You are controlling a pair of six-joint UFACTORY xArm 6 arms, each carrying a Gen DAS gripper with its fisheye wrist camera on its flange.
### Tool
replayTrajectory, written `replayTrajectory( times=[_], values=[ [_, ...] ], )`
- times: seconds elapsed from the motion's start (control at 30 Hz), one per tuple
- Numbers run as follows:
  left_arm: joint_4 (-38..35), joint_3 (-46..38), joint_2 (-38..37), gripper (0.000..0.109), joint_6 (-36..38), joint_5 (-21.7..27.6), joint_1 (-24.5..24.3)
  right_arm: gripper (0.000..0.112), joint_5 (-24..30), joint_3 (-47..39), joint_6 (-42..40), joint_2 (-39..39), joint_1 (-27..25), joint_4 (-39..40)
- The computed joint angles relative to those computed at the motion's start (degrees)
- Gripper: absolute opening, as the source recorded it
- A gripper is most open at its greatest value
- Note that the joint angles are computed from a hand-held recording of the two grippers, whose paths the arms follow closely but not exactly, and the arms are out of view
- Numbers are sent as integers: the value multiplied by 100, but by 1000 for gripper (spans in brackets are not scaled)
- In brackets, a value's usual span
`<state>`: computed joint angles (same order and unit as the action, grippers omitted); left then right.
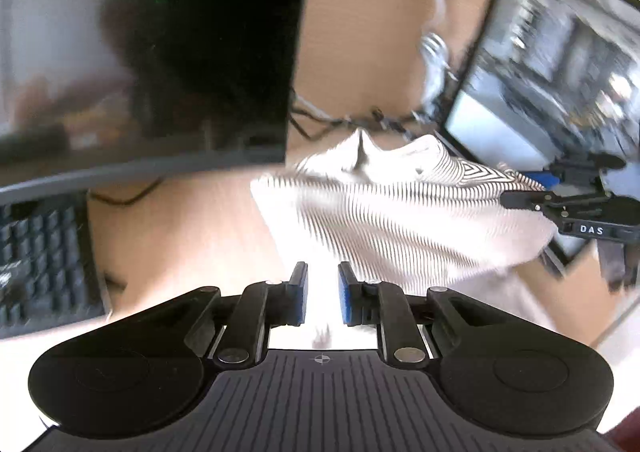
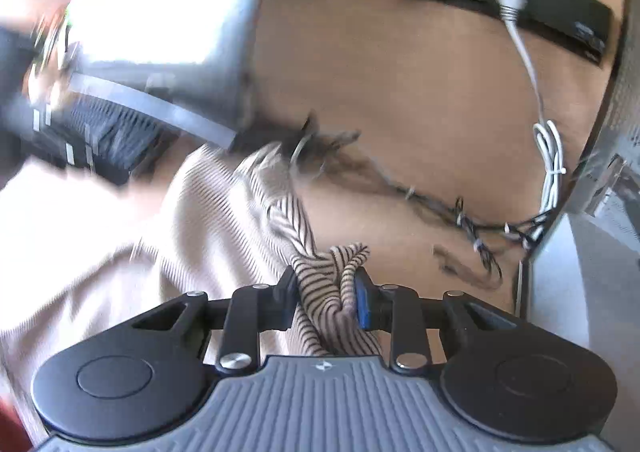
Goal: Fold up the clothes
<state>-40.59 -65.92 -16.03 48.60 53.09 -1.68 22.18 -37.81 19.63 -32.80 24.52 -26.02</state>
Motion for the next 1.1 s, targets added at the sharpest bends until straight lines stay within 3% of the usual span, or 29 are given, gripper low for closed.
replayTrajectory(
  times=[0.13,0.23,0.33,0.43,0.47,0.53,0.57,0.6,0.7,0.77,0.83,0.9,1.1],
  values=[
    [183,507,-501,20,269,681,492,11,1009,491,615,-618,720,-433],
    [36,455,-430,22,94,959,683,10,1550,592,1110,-736,1252,-675],
    [-187,313,-298,42,-118,1022,709,10,1955,507,1767,-671,1652,-1149],
    [-389,212,-214,50,-146,928,568,10,2219,305,2470,-620,1725,-1805],
    [-432,199,-176,53,-195,858,466,13,2263,244,2629,-612,1708,-1974],
    [-482,164,-97,56,-311,739,278,29,2223,207,2658,-633,1663,-2095],
    [-463,165,-69,58,-396,680,183,48,2114,216,2528,-630,1606,-2062],
    [-443,161,-38,59,-479,628,91,57,1985,235,2341,-604,1554,-1961],
    [-344,136,32,68,-647,492,-146,58,1731,225,1537,-352,1516,-1389],
    [-302,150,49,73,-683,371,-251,58,1794,191,1272,-108,1558,-1436],
    [-233,172,74,78,-751,185,-346,53,1892,142,1129,166,1610,-1639],
    [-101,185,127,82,-860,-48,-461,8,1819,55,1020,359,1434,-1745],
    [427,-26,658,84,-1365,-647,-765,8,1404,-845,1897,807,369,-2943]
  ],
)
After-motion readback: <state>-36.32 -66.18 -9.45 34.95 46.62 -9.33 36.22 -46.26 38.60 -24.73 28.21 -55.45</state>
